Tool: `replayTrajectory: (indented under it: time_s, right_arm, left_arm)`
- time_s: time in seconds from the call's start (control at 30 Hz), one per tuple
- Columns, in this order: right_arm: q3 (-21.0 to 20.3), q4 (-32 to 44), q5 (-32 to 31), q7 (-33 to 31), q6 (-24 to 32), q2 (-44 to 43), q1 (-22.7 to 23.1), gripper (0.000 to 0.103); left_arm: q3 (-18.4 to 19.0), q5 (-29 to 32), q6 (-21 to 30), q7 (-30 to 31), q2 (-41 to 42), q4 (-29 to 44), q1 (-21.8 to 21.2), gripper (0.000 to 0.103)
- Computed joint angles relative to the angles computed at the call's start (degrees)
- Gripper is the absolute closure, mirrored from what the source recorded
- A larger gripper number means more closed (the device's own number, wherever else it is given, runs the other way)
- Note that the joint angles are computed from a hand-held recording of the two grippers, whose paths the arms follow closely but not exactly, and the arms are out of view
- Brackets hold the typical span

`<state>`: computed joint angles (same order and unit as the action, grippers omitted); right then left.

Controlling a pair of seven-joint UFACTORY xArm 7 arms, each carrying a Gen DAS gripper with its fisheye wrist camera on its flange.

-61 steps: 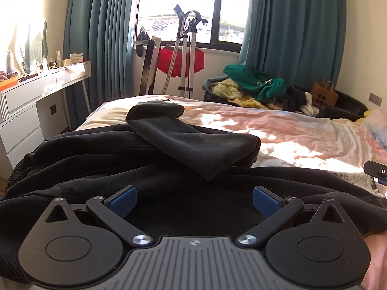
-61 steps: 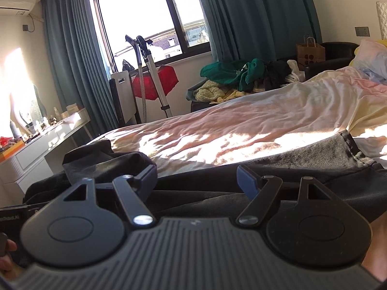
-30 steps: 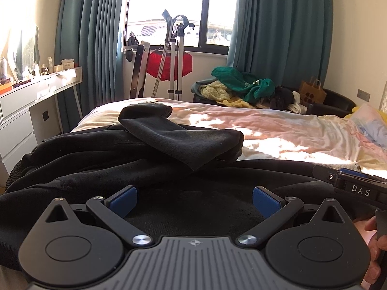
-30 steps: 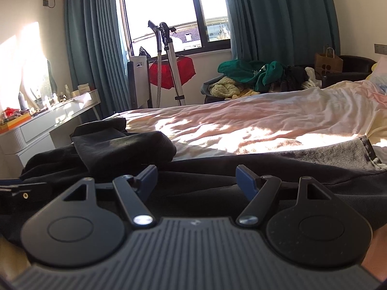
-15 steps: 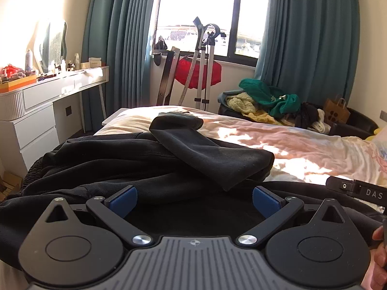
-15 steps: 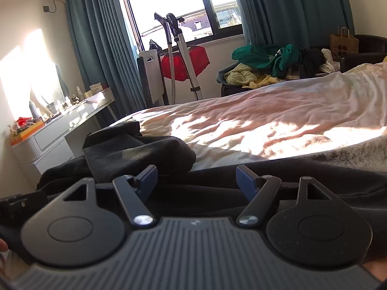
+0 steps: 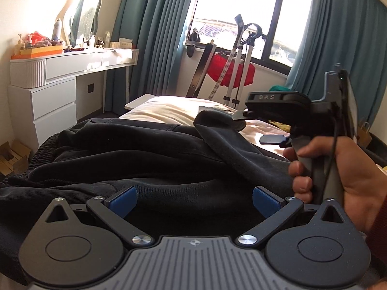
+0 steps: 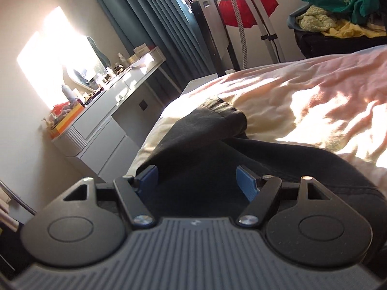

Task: Fold clothes
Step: 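Grasp the trouser leg edge with the right gripper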

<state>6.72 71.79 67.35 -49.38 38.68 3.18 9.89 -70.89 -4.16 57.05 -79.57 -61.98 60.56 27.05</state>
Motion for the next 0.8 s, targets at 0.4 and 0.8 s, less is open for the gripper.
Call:
replayTrajectory:
  time_s: [0.4,0.8]
  right_arm:
    - [5.65,12.35,-6.42,11.45,-17.2,11.28,1.37,0.098]
    - [-0.66,16.1,2.68,5.73,-26.68,6.31,-14.53,0.098]
  left_arm:
    - [-1.41,1.98,-5.1,-4.06,0.63,-4.32,-0.52,0.0]
    - [-2.67,2.57,-7.29,-5.65,-0.27,-2.61,-0.31,0.0]
